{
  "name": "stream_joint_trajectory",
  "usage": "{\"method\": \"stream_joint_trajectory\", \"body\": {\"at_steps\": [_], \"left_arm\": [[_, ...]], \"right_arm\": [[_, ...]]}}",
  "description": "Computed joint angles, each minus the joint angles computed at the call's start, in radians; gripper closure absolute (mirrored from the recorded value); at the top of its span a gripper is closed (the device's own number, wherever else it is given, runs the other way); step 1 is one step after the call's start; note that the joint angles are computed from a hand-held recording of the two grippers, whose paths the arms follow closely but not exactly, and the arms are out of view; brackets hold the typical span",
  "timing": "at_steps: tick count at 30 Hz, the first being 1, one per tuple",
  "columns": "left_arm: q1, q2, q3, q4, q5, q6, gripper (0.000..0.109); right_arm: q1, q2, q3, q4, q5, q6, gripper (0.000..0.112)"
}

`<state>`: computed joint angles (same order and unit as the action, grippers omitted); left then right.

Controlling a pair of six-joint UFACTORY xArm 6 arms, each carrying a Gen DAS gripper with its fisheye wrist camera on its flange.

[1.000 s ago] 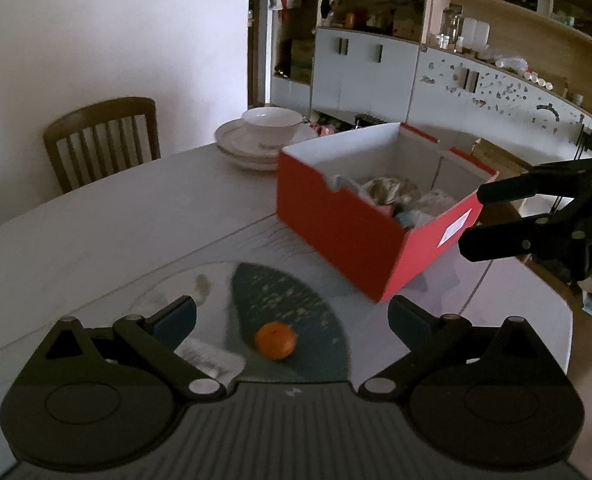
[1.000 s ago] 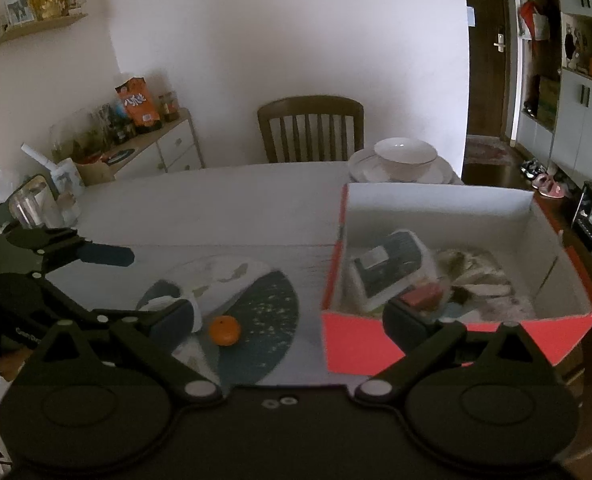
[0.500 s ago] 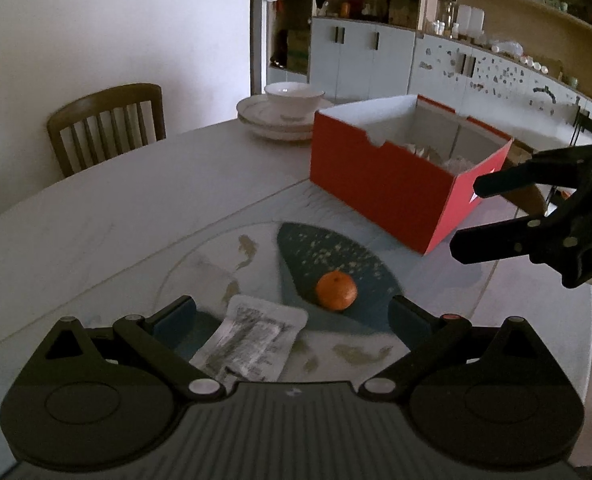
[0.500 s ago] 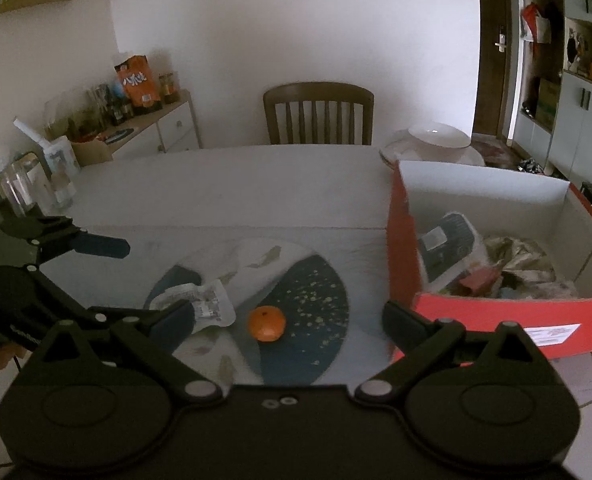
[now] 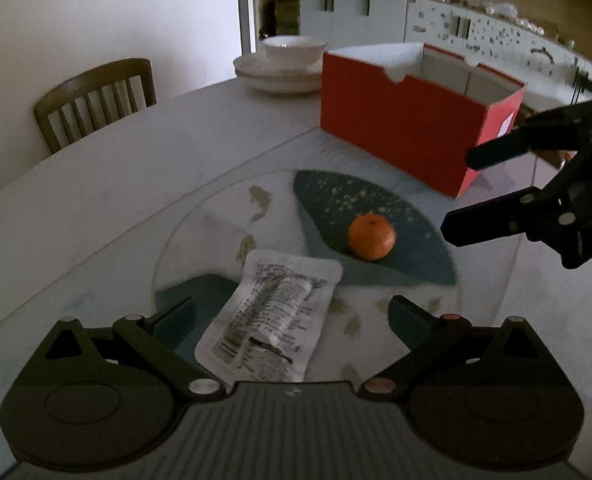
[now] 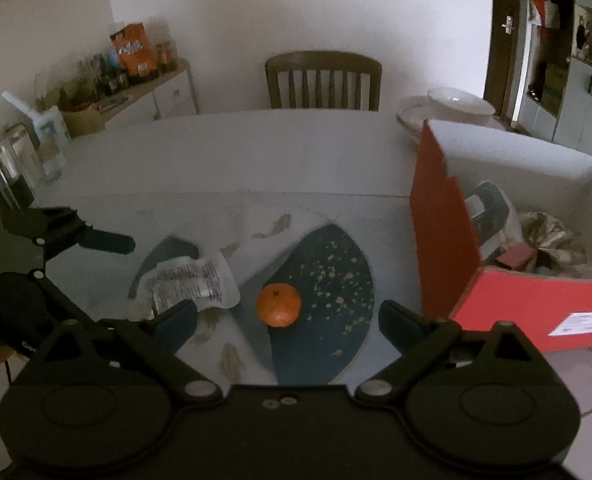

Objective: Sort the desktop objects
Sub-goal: 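Grasp the orange tangerine with right gripper while left gripper grasps white medicine packet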

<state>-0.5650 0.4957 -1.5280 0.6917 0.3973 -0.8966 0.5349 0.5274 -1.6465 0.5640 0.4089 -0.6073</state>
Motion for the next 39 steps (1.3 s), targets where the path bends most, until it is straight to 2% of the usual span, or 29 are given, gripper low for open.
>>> {"method": "stream_joint_trajectory", "body": {"at_steps": [13, 16, 18, 24, 31, 35, 39], "left_arm": [[0.037, 0.068, -0.033, -0.053, -0.041, 0.101, 0.008], [0.043, 0.075, -0.035, -0.073, -0.053, 0.117, 0.014], [0.042, 0.079, -0.040, -0.071, -0.046, 0.130, 0.025], [0.040, 0.077, -0.036, -0.032, -0.059, 0.132, 0.038], [0.035, 0.079, -0.045, -0.033, -0.048, 0.138, 0.042], [0.027, 0.085, -0.060, -0.025, -0.029, 0.135, 0.048], [0.019, 0.089, -0.075, -0.042, -0.002, 0.132, 0.050]], "right_arm": [[0.010, 0.164, -0.176, -0.139, 0.061, 0.115, 0.026], [0.010, 0.188, -0.208, -0.157, 0.081, 0.131, 0.029], [0.010, 0.203, -0.231, -0.169, 0.095, 0.141, 0.033], [0.009, 0.236, -0.278, -0.203, 0.125, 0.167, 0.042], [0.012, 0.258, -0.312, -0.222, 0.147, 0.176, 0.052], [0.014, 0.273, -0.334, -0.238, 0.155, 0.193, 0.062], [0.017, 0.279, -0.345, -0.248, 0.160, 0.194, 0.072]]}}
